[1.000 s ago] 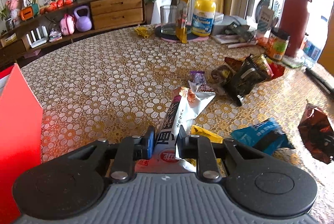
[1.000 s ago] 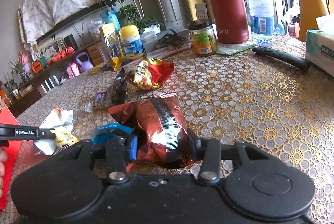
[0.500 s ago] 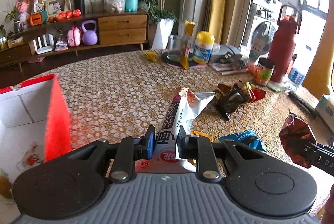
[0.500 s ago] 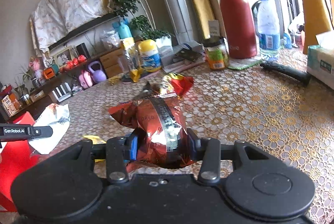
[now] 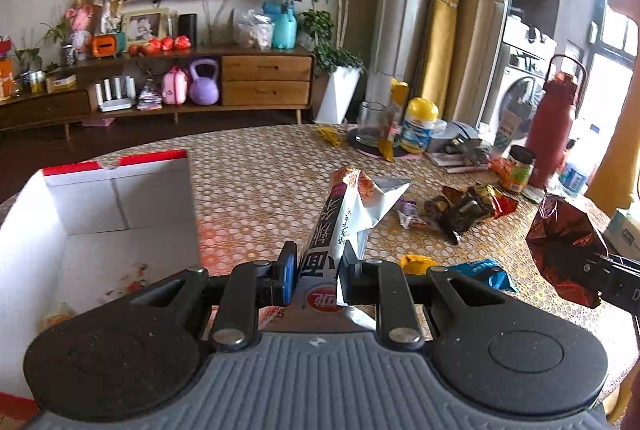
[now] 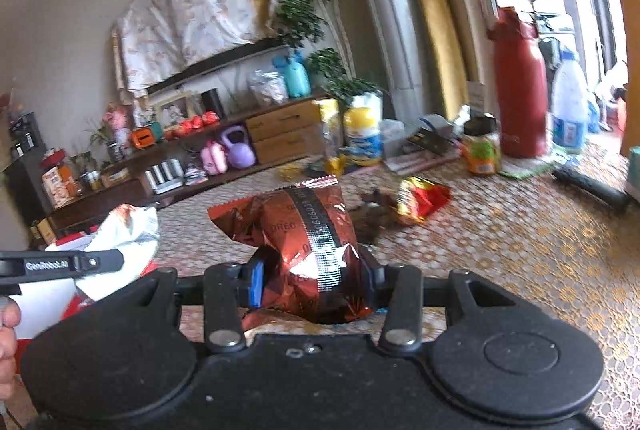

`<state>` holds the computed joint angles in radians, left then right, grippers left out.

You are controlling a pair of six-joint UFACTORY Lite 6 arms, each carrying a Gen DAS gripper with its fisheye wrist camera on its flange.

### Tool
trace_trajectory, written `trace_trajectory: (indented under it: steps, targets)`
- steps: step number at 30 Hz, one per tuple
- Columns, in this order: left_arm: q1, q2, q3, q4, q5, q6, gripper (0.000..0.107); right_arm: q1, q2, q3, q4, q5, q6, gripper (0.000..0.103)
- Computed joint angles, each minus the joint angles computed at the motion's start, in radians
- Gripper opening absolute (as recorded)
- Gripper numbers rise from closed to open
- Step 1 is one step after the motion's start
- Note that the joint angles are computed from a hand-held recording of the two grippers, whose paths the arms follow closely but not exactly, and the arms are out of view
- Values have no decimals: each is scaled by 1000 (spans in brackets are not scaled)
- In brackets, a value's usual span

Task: Organize snacks
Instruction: 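Lift both held snacks and carry them toward the white box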

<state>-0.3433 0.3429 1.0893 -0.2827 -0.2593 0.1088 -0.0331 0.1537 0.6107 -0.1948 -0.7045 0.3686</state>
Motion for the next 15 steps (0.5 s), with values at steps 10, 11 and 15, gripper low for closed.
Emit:
trace_trajectory:
  steps: [10,11,15]
  targets:
    - [116,-141,-153,187,-39,-184,21,167,-33,35,90,60,-81,43]
    - [127,-155,-167,193,-43,-189,21,188,-35,39,104,66,-96,43]
    - [177,-205,-217,249,-54,-235,21,255,-30,67,141,89,-133,43]
